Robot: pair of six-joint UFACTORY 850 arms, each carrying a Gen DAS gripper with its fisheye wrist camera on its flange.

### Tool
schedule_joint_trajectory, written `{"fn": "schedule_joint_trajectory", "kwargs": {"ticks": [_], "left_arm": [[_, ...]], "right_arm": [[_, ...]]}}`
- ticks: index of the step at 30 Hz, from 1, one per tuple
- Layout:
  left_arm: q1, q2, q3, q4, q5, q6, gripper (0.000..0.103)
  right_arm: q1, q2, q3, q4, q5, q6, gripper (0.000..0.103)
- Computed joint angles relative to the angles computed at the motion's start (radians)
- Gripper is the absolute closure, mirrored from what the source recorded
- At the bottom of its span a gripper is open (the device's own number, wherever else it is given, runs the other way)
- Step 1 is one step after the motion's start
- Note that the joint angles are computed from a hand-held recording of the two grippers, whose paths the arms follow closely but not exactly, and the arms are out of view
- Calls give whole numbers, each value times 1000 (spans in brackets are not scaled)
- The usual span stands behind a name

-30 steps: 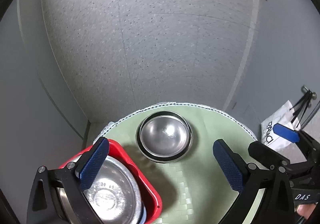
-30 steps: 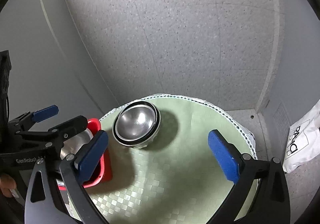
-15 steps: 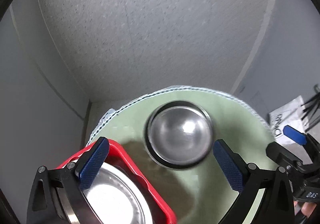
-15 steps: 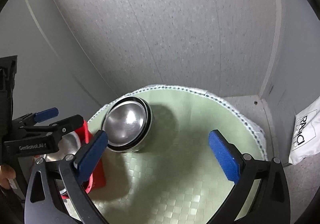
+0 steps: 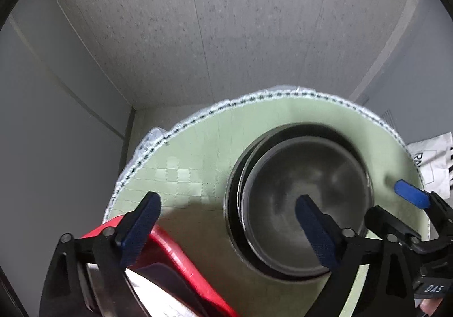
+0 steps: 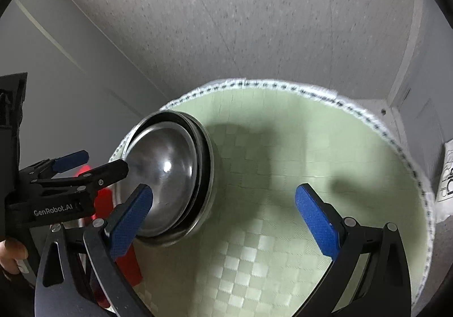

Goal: Organize plates and bowls
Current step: 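Close both grippers on the steel bowl stack rim, then lift the steel bowl stack and carry it over the red basin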

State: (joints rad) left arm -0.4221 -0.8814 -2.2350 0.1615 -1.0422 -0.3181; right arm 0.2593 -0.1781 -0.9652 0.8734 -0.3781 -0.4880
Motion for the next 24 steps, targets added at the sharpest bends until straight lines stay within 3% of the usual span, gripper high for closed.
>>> {"fn": "schedule_joint_trajectory", "kwargs": {"ticks": [4,8,10,14,24], "left_arm": [[6,-83,-99,-47,-44,35,25],[17,-155,-179,-93,-84,72,56],[19,-172,-199,-120,-86,97,61],[26,-174,-189,-136,-59,105,63],[15,-49,10,-128,27,63,64]], "right_arm": [[-2,-42,-25,45,-29,-44,7],[-7,-77,-49,81,-75,-86,31],[-9,-92,-56,115,-105,-126,40],[-4,-108,-61,152,-143,-163,59],[-31,-71,-29,196,-175,-188,60]]}}
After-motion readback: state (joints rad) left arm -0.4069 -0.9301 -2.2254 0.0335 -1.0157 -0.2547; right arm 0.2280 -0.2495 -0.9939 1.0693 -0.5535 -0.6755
